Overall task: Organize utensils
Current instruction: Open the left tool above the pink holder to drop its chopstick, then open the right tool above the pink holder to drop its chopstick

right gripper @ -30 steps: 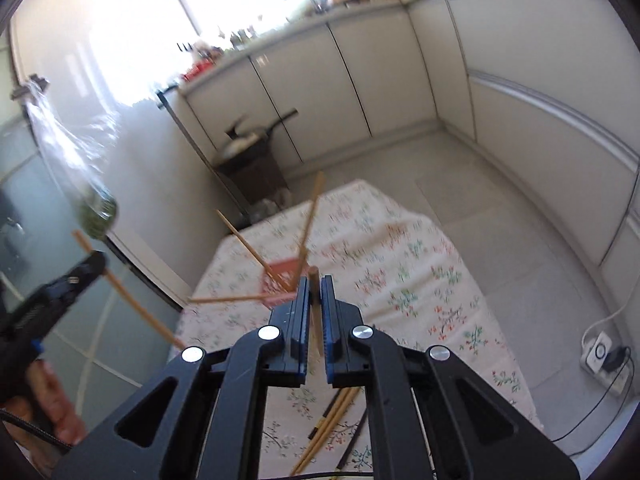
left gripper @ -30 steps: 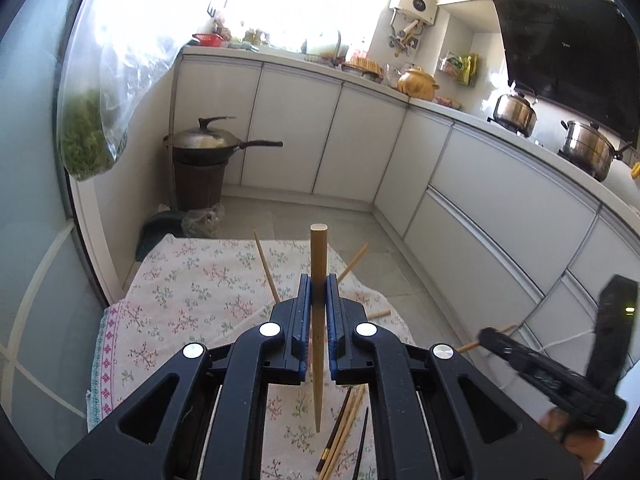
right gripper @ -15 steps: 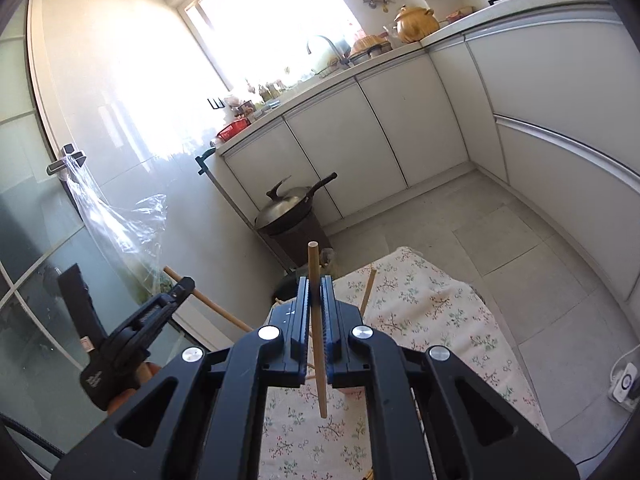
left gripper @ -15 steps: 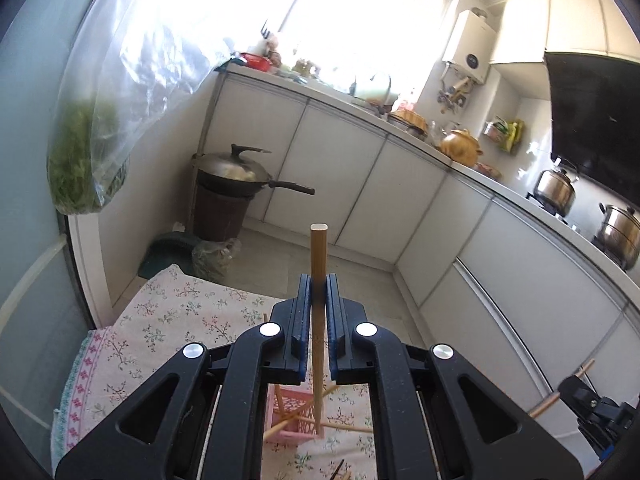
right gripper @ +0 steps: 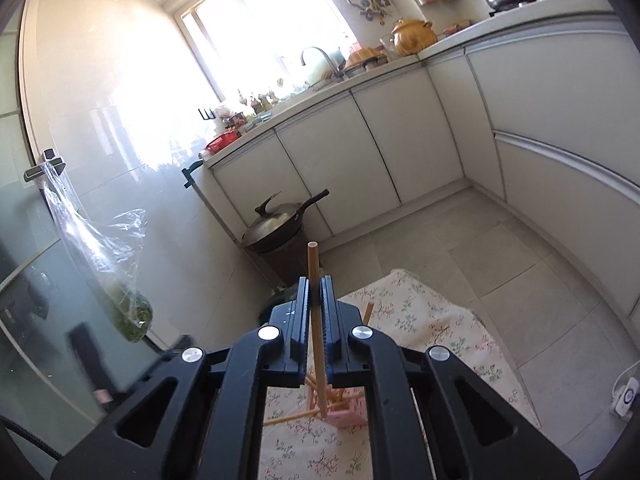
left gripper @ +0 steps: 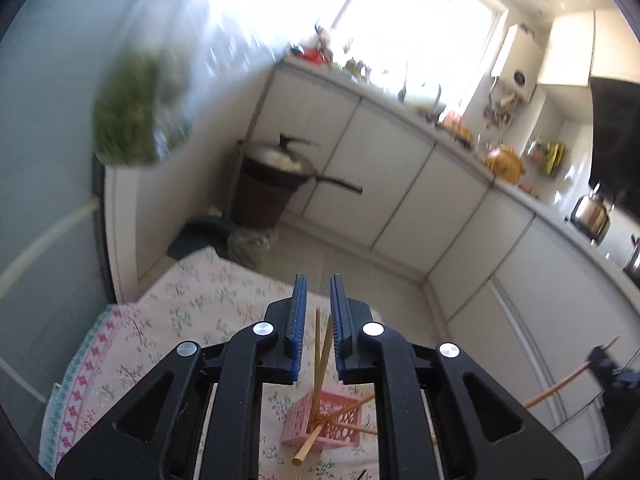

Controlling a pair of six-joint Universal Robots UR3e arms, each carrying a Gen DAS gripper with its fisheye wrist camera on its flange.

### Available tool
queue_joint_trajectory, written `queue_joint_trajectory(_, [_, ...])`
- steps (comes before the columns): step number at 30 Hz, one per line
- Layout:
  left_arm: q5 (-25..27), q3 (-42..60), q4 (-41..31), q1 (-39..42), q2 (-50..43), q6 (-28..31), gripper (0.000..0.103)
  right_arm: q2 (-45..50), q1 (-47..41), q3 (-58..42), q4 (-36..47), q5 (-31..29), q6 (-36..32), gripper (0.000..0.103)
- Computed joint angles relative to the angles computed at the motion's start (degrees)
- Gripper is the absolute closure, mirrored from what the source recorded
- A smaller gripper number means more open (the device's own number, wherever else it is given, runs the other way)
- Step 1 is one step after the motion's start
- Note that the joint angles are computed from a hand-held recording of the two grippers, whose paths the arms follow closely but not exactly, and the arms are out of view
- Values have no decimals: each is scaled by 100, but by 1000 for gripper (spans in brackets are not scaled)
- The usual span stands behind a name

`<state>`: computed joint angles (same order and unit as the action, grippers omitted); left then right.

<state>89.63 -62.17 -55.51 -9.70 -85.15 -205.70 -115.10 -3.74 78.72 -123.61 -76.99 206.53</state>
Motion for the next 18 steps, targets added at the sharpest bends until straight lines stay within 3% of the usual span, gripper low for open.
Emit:
queue_joint_trajectory(4, [-427, 124, -309, 488, 425, -54, 85, 550, 670, -191, -522, -917, 228, 97])
queue_joint_trajectory(8, [-898, 131, -604, 938, 719, 5, 85, 949, 1013, -201, -940, -1409, 497, 97])
queue_joint_trajectory(13, [-922, 255, -711, 933, 509, 75, 85, 1503, 1522, -92, -1516, -2220, 700, 97])
queue_joint_trajectory(18, [-767, 281, -781, 716, 373, 208, 85, 1870, 1653, 225, -1785, -2185, 986, 94])
